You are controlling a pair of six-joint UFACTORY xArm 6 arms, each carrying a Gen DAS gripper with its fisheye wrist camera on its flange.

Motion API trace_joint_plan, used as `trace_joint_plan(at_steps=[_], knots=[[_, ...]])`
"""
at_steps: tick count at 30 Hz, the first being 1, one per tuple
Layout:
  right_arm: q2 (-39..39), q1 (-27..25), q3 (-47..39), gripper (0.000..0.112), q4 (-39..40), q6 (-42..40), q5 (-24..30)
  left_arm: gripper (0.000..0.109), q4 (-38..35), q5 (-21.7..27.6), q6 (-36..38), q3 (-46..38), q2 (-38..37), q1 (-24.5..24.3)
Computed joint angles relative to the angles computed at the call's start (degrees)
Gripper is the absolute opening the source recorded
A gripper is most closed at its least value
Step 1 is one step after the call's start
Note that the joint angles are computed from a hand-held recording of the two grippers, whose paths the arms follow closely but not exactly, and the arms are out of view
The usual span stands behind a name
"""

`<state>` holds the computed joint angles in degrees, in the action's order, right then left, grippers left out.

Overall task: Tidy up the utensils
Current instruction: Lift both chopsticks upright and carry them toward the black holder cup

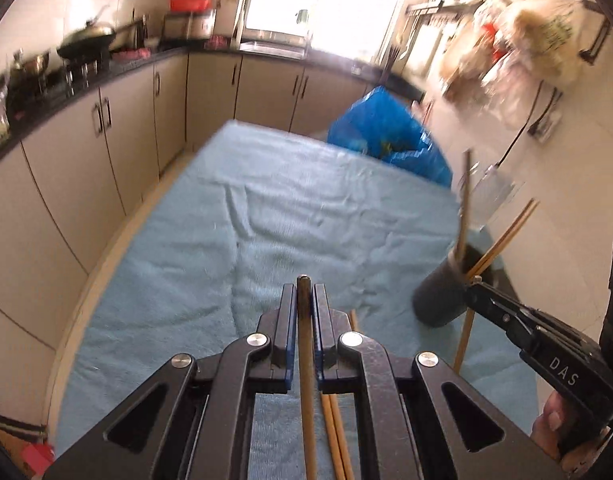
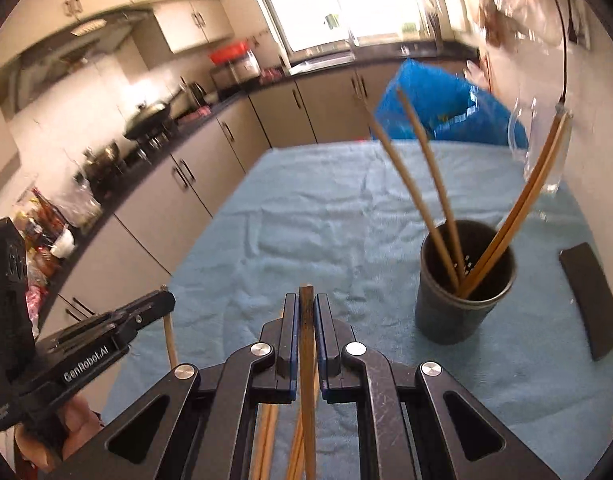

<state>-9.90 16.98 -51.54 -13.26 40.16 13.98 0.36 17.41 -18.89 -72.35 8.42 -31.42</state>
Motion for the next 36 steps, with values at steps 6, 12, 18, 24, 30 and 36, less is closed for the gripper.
trace_joint_plan(at_steps=[6,12,18,24,30,36], knots=[[-7.46,-0.26,5.59,0.008,-13.99,12.02,-3.62,0.007,3.02,-3.91,-1.72,4.79,-5.79,-0.59],[-11.61,-0.90,7.72,0.008,-19.99,17.25,-5.12,0.007,5.14,-4.79,-3.34,6.12,-8.04,-1.01],[-13.19,-2.27,9.16,0.008,-20.20,17.60,-6.17,0.007,7.49,-4.58,-5.42,6.31,-8.57,-1.49],[-14.36,-3.06,9.87,0.008,-21.52,19.10,-6.59,0.007,8.25,-4.72,-6.02,6.54,-8.65,-1.53],[-16.41,-3.69,10.87,0.008,-23.66,21.19,-6.68,0.007,8.83,-4.91,-6.45,6.75,-9.10,-1.70],[-17.87,-4.53,11.79,0.008,-24.44,22.31,-6.76,0.007,9.28,-4.94,-6.83,6.95,-9.89,-2.03]])
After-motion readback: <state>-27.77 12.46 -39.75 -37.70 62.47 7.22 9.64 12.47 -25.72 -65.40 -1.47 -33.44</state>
